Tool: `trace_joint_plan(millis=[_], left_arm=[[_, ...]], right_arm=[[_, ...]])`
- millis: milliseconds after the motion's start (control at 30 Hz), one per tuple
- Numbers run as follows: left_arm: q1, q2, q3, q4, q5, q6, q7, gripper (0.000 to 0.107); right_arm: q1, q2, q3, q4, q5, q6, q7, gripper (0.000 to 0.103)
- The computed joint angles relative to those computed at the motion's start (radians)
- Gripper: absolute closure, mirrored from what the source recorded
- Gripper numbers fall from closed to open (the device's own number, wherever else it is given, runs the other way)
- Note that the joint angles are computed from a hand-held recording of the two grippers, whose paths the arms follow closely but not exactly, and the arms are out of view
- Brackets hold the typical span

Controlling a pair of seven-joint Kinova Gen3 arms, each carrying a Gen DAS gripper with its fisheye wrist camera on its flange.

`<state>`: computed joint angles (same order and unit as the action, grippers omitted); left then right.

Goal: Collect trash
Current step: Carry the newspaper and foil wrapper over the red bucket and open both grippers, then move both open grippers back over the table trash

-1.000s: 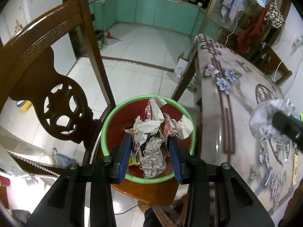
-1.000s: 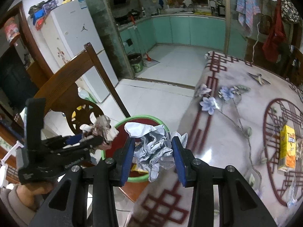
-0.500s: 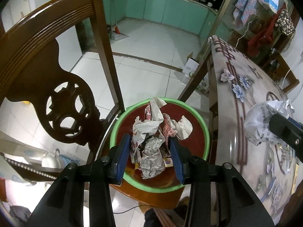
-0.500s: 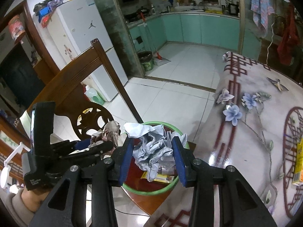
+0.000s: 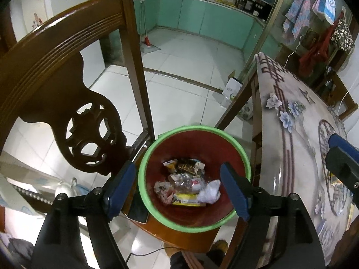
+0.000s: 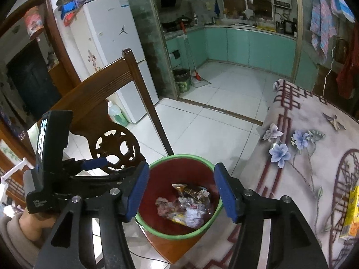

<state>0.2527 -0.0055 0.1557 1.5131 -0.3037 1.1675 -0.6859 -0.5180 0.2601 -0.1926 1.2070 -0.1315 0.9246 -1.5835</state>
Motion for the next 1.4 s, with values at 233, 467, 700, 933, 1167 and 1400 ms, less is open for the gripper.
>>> trace_joint_plan(millis=[233, 467, 700, 933, 1167, 1400], left_arm=[[0.033, 0.001, 0.028, -0.033, -0.035, 0.015, 0.032, 0.025], [0.107, 0.034, 0.062, -0.089, -0.080, 0.044, 0.080, 0.024], [0.236, 0.093, 0.089, -0.188, -0.172, 0.122, 0.189, 0.024], [0.408, 0.200, 0.079, -0.349, -0.253, 0.223, 0.265, 0.024], [0.561, 0.332, 0.030, -0.526, -0.275, 0.273, 0.293, 0.023], [0.660, 0.477, -0.020, -0.738, -0.231, 0.331, 0.228, 0.023]], right_arm=[[0.042, -0.049, 0.000, 0.029, -0.051, 0.009, 0.023, 0.044], [0.097, -0.134, 0.018, 0.096, -0.084, 0.018, 0.032, 0.044], [0.185, -0.228, 0.057, 0.173, -0.138, 0.052, 0.129, 0.044], [0.308, -0.293, 0.148, 0.221, -0.267, 0.143, 0.327, 0.044], [0.454, -0.308, 0.258, 0.239, -0.328, 0.224, 0.494, 0.044], [0.638, -0.225, 0.330, 0.148, -0.297, 0.318, 0.654, 0.043]])
